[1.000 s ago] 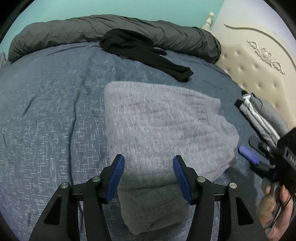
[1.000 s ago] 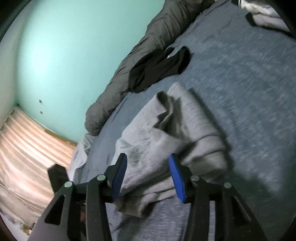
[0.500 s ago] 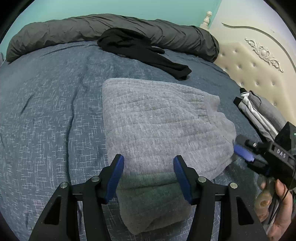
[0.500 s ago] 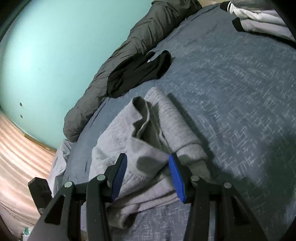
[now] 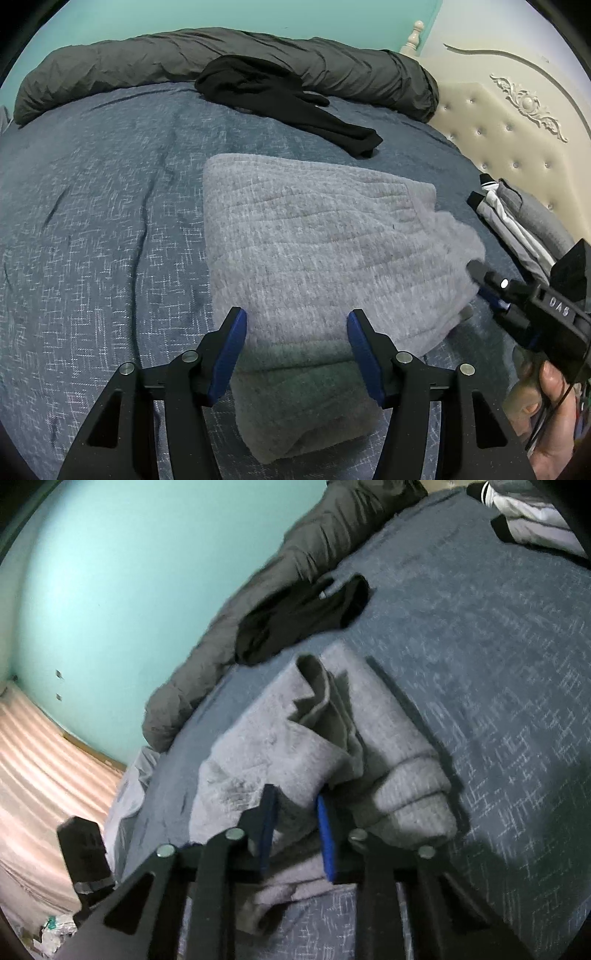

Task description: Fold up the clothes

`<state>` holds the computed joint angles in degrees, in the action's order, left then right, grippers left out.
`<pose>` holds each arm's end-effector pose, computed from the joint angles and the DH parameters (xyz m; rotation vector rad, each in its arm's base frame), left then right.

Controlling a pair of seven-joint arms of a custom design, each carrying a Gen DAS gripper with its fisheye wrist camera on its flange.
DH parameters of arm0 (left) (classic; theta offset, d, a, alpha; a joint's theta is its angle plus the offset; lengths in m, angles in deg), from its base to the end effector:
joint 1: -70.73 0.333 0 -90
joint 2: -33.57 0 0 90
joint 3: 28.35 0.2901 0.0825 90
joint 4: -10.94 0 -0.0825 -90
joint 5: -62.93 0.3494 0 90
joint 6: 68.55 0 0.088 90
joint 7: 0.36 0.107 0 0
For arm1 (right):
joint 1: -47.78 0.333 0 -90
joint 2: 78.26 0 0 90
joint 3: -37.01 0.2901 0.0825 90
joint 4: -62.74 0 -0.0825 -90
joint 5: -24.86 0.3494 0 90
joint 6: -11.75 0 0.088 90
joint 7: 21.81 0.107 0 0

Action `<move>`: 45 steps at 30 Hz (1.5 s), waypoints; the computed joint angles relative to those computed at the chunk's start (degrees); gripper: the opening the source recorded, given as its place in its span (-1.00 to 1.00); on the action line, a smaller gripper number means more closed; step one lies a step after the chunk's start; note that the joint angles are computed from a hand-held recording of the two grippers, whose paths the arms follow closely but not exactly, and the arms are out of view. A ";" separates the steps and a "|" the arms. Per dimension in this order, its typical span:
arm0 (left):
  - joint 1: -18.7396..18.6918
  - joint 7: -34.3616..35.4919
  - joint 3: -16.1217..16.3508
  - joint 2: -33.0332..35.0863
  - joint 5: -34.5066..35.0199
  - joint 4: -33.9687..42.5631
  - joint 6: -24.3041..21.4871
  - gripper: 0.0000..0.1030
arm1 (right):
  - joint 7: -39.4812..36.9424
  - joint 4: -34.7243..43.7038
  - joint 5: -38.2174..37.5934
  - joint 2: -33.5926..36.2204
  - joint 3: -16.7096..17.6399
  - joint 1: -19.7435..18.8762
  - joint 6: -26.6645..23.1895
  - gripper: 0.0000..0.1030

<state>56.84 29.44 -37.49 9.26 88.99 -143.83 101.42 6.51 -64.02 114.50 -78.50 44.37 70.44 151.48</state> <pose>0.3631 -0.1877 0.4314 -2.0841 1.6729 -0.8859 0.4514 0.2632 0.3993 -1.7299 1.1454 0.4358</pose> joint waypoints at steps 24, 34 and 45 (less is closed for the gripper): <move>-1.39 1.65 -0.15 -0.57 -4.05 -2.22 2.20 0.28 | 3.08 2.41 0.20 1.85 -1.00 -2.97 3.92 -0.51; -1.29 -0.60 1.39 -3.03 -0.41 -7.99 9.26 0.28 | 0.76 4.47 -3.17 1.92 -0.62 -3.01 -0.10 -0.05; -3.59 -0.53 6.59 -2.97 0.12 -10.49 14.84 0.30 | 16.77 25.41 -34.25 15.98 0.97 -0.48 -1.62 0.00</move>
<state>53.25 28.91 -30.90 6.29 89.11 -154.31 116.27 23.28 -38.60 80.24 -62.52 45.34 69.96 149.86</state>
